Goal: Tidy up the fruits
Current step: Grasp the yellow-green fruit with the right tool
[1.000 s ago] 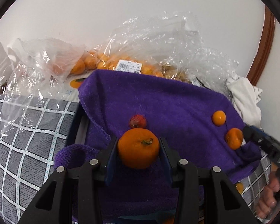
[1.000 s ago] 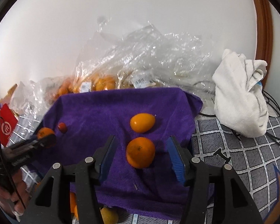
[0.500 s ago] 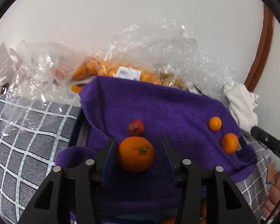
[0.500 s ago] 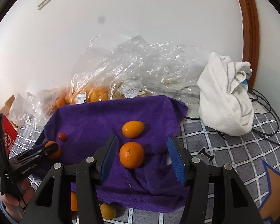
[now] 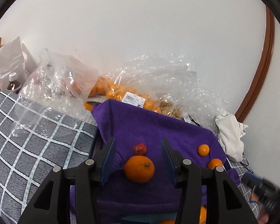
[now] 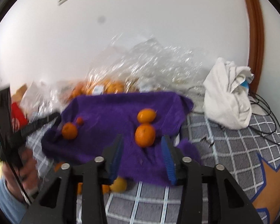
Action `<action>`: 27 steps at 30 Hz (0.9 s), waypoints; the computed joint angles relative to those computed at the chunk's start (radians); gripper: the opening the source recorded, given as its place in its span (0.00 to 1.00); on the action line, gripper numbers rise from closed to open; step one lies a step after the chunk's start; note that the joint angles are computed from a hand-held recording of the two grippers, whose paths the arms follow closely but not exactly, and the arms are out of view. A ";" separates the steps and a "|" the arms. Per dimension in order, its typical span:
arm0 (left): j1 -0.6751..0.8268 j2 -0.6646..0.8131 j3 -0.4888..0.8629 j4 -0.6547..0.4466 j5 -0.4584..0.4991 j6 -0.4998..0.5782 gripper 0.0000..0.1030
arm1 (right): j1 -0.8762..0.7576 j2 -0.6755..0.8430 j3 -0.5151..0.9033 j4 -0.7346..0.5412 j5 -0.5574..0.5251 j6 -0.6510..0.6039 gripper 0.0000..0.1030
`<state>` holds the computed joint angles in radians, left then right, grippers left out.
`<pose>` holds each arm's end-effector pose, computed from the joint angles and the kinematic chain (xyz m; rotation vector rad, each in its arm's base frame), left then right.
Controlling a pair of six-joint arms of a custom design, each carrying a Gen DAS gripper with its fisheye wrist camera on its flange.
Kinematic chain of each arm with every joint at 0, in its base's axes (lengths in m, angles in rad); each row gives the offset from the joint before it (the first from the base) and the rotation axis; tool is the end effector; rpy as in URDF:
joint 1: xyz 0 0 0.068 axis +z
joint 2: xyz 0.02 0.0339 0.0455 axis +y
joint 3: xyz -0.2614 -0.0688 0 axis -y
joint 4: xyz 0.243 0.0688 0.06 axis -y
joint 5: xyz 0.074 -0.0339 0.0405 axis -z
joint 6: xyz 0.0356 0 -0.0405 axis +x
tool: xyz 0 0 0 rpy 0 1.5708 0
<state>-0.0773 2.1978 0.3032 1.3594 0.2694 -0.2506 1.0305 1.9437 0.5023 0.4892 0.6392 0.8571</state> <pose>0.2446 -0.0285 0.0205 -0.0204 2.1210 -0.4794 0.1548 0.2168 0.0401 0.0427 2.2874 0.1470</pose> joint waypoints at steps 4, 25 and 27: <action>-0.012 -0.003 0.009 -0.018 -0.023 0.000 0.49 | 0.012 0.086 0.000 0.072 -0.061 0.007 0.29; -0.047 0.022 -0.017 0.059 -0.063 0.051 0.56 | 0.012 0.229 0.087 0.120 -0.223 -0.003 0.33; -0.047 0.022 -0.010 0.044 -0.061 0.050 0.56 | 0.019 0.242 0.113 0.092 -0.228 -0.015 0.33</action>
